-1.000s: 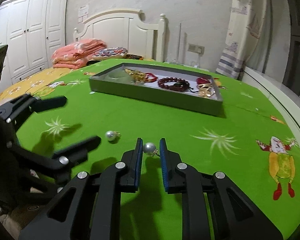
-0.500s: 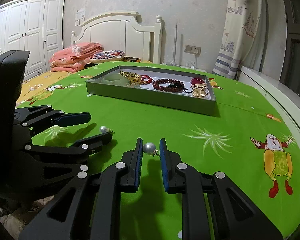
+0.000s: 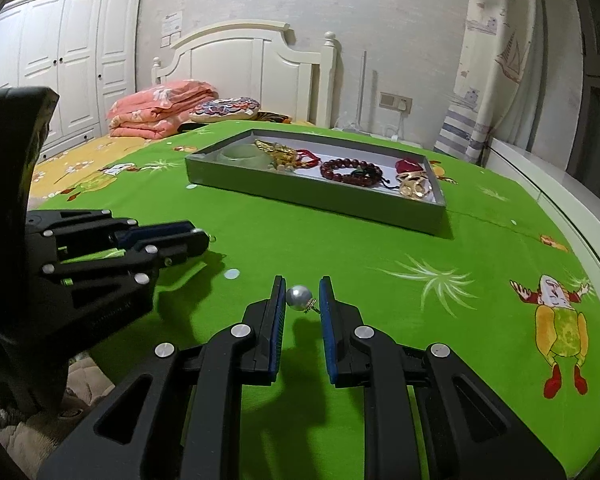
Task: Organize jewelry
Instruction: 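Carry both pearl earrings into the tray and open both tools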
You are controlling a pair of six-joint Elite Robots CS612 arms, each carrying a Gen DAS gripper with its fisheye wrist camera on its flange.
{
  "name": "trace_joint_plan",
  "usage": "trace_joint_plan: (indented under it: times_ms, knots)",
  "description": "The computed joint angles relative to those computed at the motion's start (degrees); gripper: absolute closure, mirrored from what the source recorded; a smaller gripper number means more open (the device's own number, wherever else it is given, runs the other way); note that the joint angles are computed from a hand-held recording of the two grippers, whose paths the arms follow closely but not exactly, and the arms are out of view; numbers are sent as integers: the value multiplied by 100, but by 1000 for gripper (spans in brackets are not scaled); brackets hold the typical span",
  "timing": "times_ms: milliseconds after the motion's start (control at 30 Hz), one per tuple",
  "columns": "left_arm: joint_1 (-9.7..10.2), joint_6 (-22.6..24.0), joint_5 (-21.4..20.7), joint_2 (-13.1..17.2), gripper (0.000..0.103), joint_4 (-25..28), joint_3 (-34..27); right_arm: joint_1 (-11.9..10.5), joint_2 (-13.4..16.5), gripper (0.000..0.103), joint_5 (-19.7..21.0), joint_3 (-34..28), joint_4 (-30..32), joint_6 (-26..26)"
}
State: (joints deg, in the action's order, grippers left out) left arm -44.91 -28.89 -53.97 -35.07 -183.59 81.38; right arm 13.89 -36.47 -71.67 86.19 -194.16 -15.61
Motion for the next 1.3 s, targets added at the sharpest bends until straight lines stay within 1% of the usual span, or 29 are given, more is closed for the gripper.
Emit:
trace_joint_plan:
  times_ms: [167, 367, 567, 933, 1133, 1233, 1267, 1300]
  knots:
    - [-40, 15, 292, -51, 90, -259, 120, 12, -14, 86, 34, 13, -42, -50]
    - [-119, 234, 671, 1, 90, -297, 15, 41, -18, 86, 63, 1, -127, -74]
    - [-92, -8, 879, 4, 90, -82, -47, 103, 21, 86, -41, -156, -130, -59]
    - [32, -193, 1118, 16, 90, 279, -317, 176, 156, 86, -253, -682, -124, 147]
    - [156, -446, 1102, 24, 90, 530, -504, 212, 263, 86, -390, -1013, 34, 236]
    - [217, -484, 1154, 61, 90, 631, -642, 226, 324, 86, -448, -1188, 133, 305]
    - [245, -542, 1098, 59, 90, 712, -683, 232, 346, 86, -474, -1246, 150, 317]
    - [270, -560, 1052, 60, 90, 677, -700, 240, 368, 86, -512, -1299, 153, 321]
